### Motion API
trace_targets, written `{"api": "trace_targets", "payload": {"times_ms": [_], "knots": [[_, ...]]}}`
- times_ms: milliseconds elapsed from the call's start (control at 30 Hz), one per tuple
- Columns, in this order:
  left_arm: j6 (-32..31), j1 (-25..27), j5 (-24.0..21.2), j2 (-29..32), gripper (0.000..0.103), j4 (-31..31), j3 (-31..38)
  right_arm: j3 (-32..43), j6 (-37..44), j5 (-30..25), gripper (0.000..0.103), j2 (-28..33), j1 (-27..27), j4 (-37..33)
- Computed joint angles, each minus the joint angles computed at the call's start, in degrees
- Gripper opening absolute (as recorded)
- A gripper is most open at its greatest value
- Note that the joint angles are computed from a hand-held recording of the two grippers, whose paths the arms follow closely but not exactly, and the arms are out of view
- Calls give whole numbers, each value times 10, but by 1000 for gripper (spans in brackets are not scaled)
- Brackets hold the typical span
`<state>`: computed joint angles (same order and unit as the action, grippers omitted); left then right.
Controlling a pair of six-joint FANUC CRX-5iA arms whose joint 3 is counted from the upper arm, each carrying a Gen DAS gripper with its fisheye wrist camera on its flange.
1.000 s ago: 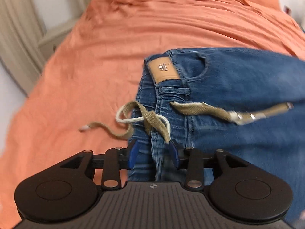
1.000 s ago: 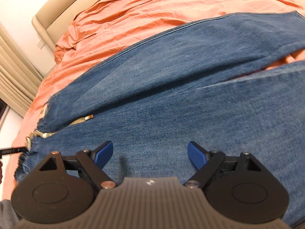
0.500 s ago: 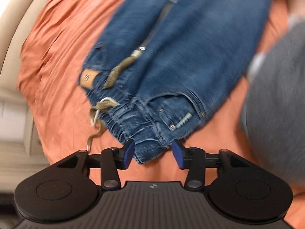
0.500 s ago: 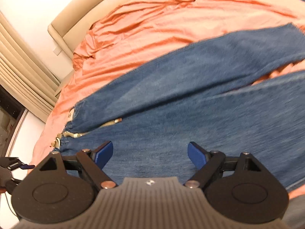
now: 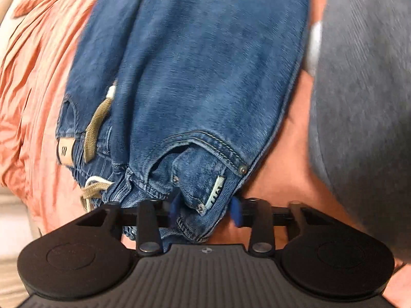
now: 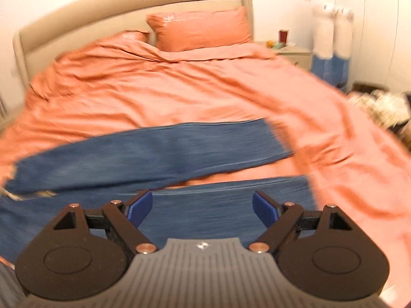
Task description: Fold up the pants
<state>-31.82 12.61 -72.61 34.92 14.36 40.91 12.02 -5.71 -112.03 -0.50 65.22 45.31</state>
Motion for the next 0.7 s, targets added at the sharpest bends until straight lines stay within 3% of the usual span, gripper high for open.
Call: {"api": "trace_targets", "payload": {"times_ms": [67, 133, 333, 500, 700], "knots": [[47, 1, -7, 9, 24, 9, 14, -18, 56, -38, 73, -24, 10, -8], [108, 0, -11, 12, 16, 22, 25, -31, 106, -65, 59, -47, 12, -34], [298, -1, -18, 31, 14, 54, 72, -96, 284, -73, 27, -95, 8, -149], [402, -17, 6, 18, 14, 26, 68, -158, 456, -30, 25, -109, -12, -221], [449, -29, 41, -19, 14, -28, 22, -195, 637, 1, 25, -120, -46, -267]]}}
